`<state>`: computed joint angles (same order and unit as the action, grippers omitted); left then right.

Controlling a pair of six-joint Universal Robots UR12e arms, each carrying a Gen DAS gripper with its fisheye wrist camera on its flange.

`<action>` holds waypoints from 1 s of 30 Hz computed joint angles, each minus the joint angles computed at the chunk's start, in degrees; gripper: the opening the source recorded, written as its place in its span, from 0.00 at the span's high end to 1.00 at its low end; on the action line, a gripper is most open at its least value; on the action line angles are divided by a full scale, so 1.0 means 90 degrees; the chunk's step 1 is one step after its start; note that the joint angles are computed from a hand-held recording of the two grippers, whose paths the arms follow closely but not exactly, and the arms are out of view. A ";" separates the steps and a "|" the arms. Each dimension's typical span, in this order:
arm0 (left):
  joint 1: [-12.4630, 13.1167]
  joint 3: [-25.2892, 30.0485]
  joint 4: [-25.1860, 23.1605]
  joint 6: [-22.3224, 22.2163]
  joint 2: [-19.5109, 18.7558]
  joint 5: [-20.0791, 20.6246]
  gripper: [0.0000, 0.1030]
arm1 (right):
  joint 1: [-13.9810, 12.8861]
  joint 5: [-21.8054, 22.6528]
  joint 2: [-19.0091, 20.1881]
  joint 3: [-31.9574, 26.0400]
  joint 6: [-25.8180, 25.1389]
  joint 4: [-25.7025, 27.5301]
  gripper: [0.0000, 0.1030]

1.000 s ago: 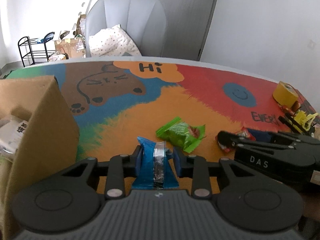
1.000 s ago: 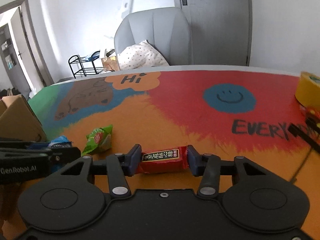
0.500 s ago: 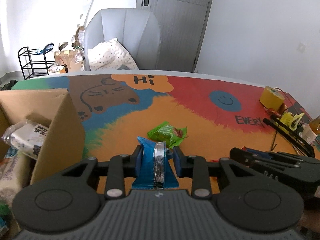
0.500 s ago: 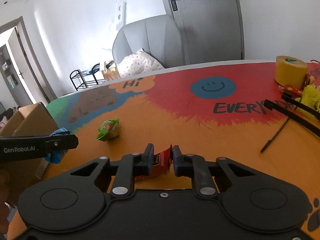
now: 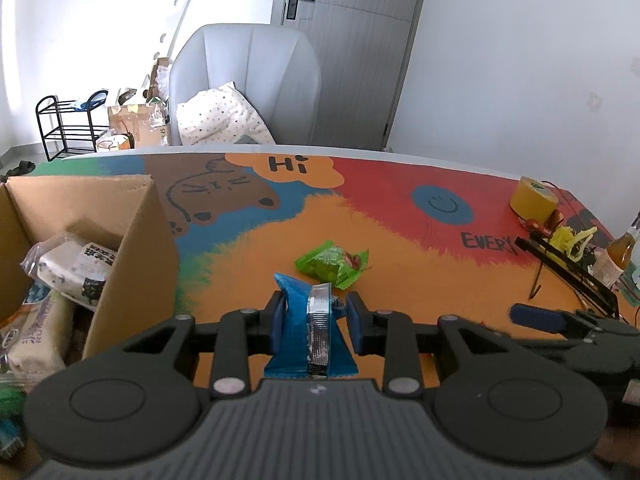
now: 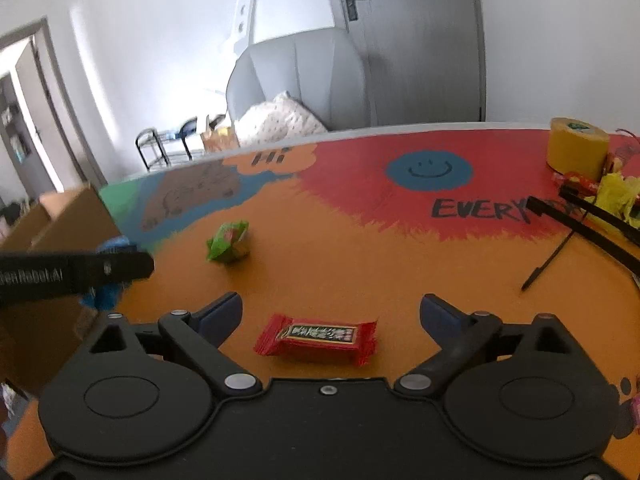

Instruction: Organize snacks

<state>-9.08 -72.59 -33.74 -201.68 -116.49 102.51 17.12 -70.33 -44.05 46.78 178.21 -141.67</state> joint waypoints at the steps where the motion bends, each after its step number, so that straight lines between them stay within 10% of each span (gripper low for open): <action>1: 0.0001 -0.0003 0.0007 -0.0008 -0.0003 0.0001 0.70 | 0.0011 -0.0014 0.0009 -0.0002 -0.0025 0.0041 0.06; 8: 0.0018 -0.0066 -0.0052 -0.0066 0.0017 -0.0027 0.70 | 0.0195 -0.0723 -0.0057 0.0282 -0.0265 -0.0243 0.11; 11: 0.0033 -0.0130 -0.0022 -0.0073 0.0044 -0.0082 0.70 | 0.0299 -0.1193 -0.0060 0.0378 -0.0556 -0.0547 0.30; 16: 0.0063 -0.0200 -0.0006 -0.0086 0.0080 -0.0134 0.70 | 0.0267 -0.1048 -0.0073 0.0361 -0.0429 -0.0554 0.50; 30: 0.0074 -0.0319 0.0267 -0.0006 0.0243 -0.0067 0.70 | 0.0220 -0.0705 -0.0225 0.0417 -0.0153 -0.0867 0.55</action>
<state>-8.41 -75.46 -31.34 -201.74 -114.30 101.90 19.10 -76.68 -46.08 50.52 176.83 -149.47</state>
